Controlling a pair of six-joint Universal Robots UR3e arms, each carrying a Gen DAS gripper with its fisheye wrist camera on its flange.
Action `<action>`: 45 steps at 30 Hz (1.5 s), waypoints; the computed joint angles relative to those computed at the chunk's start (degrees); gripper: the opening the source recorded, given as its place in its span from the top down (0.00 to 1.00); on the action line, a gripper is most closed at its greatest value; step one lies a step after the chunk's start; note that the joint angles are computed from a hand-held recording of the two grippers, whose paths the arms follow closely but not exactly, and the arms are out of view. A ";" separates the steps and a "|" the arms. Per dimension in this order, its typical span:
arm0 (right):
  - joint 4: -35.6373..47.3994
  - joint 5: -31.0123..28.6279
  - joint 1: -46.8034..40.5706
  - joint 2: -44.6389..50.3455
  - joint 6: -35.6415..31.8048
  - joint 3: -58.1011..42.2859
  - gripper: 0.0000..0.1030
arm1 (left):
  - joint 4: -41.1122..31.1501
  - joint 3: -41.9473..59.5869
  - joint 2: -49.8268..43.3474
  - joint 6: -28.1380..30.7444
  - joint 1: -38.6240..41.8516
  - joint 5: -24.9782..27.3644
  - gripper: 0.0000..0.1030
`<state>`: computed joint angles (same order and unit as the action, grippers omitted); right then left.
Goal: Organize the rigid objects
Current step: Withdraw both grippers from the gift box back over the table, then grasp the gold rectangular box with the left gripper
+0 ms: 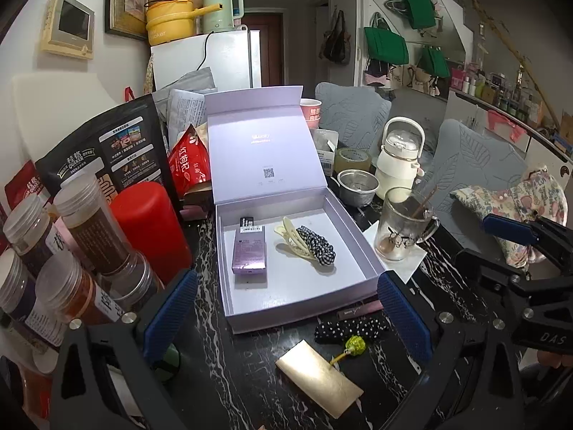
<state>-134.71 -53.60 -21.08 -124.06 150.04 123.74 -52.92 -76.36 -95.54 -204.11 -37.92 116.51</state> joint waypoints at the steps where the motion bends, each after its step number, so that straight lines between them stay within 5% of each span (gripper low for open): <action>1: 1.35 0.82 -1.05 -1.40 -0.92 0.55 0.33 | -0.08 -0.57 0.29 -0.39 -0.49 0.39 0.00; 22: 27.48 9.29 -16.15 -22.11 -17.94 10.13 0.33 | 7.48 -13.73 3.07 -6.65 -4.87 -0.36 0.01; 45: 15.93 5.54 -14.24 -19.13 -17.62 22.87 0.33 | 10.22 -17.27 -5.77 -10.90 -2.61 -7.41 0.01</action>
<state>-118.78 -48.06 -35.32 -143.18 132.43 146.61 -42.70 -93.64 -101.31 -215.01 -40.53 109.11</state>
